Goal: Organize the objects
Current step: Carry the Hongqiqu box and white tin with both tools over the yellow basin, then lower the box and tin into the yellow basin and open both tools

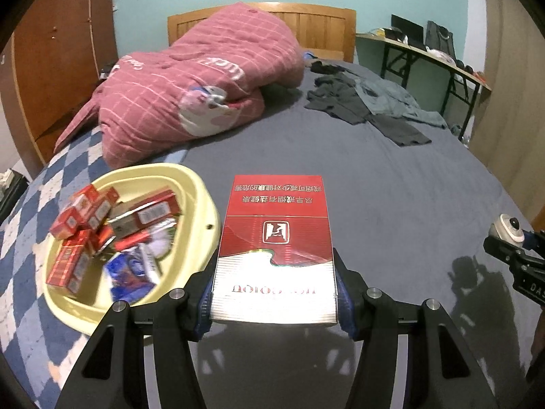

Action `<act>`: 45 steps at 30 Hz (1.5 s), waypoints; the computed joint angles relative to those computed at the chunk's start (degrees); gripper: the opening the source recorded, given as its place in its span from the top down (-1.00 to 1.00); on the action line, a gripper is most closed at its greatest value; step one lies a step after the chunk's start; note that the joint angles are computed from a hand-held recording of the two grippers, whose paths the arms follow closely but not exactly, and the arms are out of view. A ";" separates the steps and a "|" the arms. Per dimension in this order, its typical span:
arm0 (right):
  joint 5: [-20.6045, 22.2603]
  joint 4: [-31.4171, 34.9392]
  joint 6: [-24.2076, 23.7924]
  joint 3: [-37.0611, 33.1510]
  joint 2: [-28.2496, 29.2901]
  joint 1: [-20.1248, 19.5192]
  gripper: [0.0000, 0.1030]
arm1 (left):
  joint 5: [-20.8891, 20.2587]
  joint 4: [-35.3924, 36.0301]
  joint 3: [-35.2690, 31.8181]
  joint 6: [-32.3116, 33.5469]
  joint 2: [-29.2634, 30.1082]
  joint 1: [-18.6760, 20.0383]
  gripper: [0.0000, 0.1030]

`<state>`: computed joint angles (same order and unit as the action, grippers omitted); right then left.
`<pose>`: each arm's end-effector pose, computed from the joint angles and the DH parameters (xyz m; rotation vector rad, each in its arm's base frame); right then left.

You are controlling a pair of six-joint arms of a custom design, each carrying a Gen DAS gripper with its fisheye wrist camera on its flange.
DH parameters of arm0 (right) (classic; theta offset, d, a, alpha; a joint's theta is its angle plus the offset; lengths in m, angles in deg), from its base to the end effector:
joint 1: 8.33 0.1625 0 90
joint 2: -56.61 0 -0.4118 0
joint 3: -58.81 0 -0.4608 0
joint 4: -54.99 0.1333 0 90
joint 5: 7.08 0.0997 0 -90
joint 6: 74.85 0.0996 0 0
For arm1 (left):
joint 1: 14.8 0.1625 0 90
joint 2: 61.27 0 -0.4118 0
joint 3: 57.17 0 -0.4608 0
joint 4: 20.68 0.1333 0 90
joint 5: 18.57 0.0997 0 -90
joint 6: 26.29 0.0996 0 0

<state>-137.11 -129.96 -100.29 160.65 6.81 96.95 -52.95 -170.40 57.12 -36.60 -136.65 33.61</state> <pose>0.2445 -0.6321 0.1257 0.4846 -2.2389 0.8146 -0.2210 -0.5736 0.2544 0.3987 2.2367 -0.8953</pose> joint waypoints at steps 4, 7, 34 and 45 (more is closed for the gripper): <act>-0.15 1.07 0.34 -1.58 1.49 1.48 -0.08 | 0.46 -0.40 0.83 1.12 -1.89 0.56 -0.09; -0.63 1.54 -0.13 -3.27 3.37 2.51 -0.08 | 0.75 -0.23 1.55 1.19 -3.41 1.30 -0.09; 9.13 21.00 1.34 -29.52 26.80 11.22 -0.08 | 5.58 -2.00 -4.15 10.47 -8.60 13.09 -0.09; 7.99 21.73 -1.71 -34.37 32.58 10.98 -0.08 | -0.63 -4.59 -9.24 13.30 -2.89 16.91 -0.09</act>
